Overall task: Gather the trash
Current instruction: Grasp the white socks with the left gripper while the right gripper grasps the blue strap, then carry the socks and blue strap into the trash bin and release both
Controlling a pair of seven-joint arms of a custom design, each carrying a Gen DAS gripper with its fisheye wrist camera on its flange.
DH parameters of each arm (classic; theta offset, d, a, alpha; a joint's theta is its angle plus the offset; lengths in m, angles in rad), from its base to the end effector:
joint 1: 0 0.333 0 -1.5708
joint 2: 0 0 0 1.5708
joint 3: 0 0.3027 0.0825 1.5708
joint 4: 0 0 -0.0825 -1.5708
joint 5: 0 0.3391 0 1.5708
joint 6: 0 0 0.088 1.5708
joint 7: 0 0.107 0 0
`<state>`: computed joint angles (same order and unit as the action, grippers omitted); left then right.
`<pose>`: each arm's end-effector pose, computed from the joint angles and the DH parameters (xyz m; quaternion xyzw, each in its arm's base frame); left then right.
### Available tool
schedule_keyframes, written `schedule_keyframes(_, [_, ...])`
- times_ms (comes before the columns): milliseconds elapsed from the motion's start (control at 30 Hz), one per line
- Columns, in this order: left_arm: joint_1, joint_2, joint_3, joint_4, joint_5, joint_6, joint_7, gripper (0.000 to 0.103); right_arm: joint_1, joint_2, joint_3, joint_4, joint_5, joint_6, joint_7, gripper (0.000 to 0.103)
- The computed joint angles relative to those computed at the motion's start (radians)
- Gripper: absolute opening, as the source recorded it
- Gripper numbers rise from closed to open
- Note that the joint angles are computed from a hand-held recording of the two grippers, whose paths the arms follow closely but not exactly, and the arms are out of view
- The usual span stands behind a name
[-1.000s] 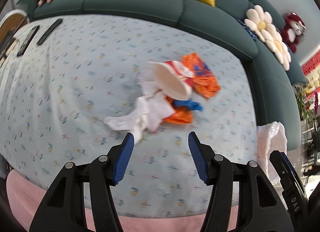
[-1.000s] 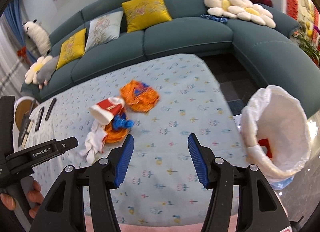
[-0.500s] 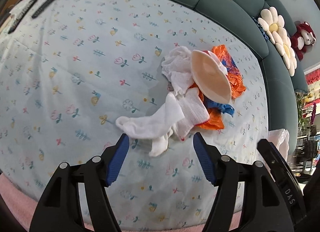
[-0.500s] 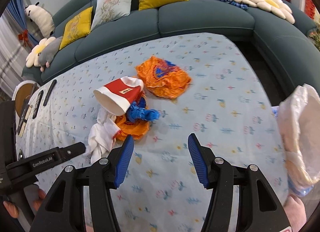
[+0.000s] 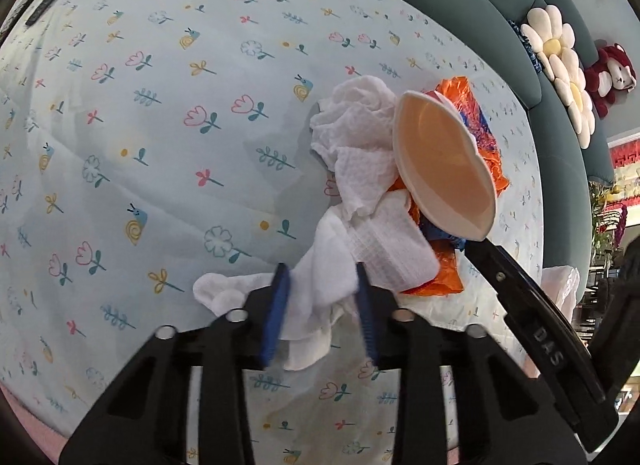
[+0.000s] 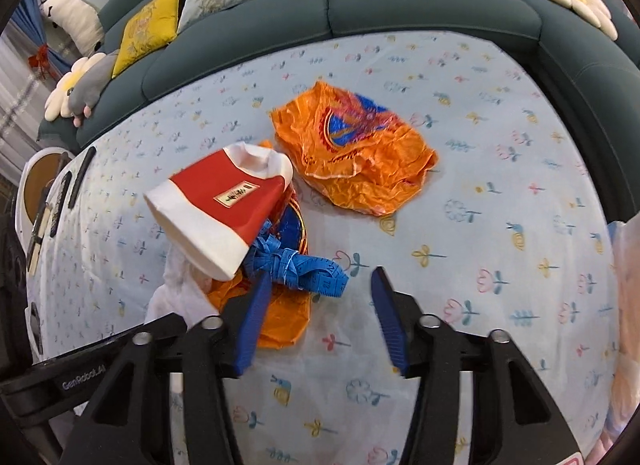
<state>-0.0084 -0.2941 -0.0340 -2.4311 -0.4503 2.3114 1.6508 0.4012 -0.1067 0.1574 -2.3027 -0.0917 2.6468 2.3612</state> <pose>0.4272 -0.0271 0.4457 0.7457 -0.6378 0.1836 0.0579 0.4210 0.2678 0.4524 -0.6323 0.7411 -0.0628 0.2167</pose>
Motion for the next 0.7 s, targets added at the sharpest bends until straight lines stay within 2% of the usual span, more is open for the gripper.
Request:
schedule_keyframes(67, [-0.004,0.002,0.001,-0.001,-0.009,0.003,0.008,0.021,0.007,0.012,-0.006,-0.001,0.038,0.009,-0.035,0.026])
schedule_keyframes(100, [-0.007,0.002,0.003,-0.001,-0.015,0.0,0.017,0.015,0.01,0.015,-0.006,-0.002,0.05,0.012,-0.048,0.023])
schedule_keyframes(167, [-0.007,0.0,0.0,-0.001,-0.014,0.001,0.018,0.012,0.012,0.016,-0.005,-0.005,0.054,0.015,-0.059,0.012])
schedule_keyframes(433, [-0.019,-0.059,-0.018,-0.016,0.041,0.013,-0.024,0.007,0.01,-0.052,0.002,-0.057,0.052,0.036,-0.039,0.008])
schedule_keyframes(700, [-0.052,-0.159,-0.018,-0.016,0.066,-0.008,-0.048,0.007,-0.017,-0.213,0.016,-0.146,0.043,0.04,0.011,0.008])
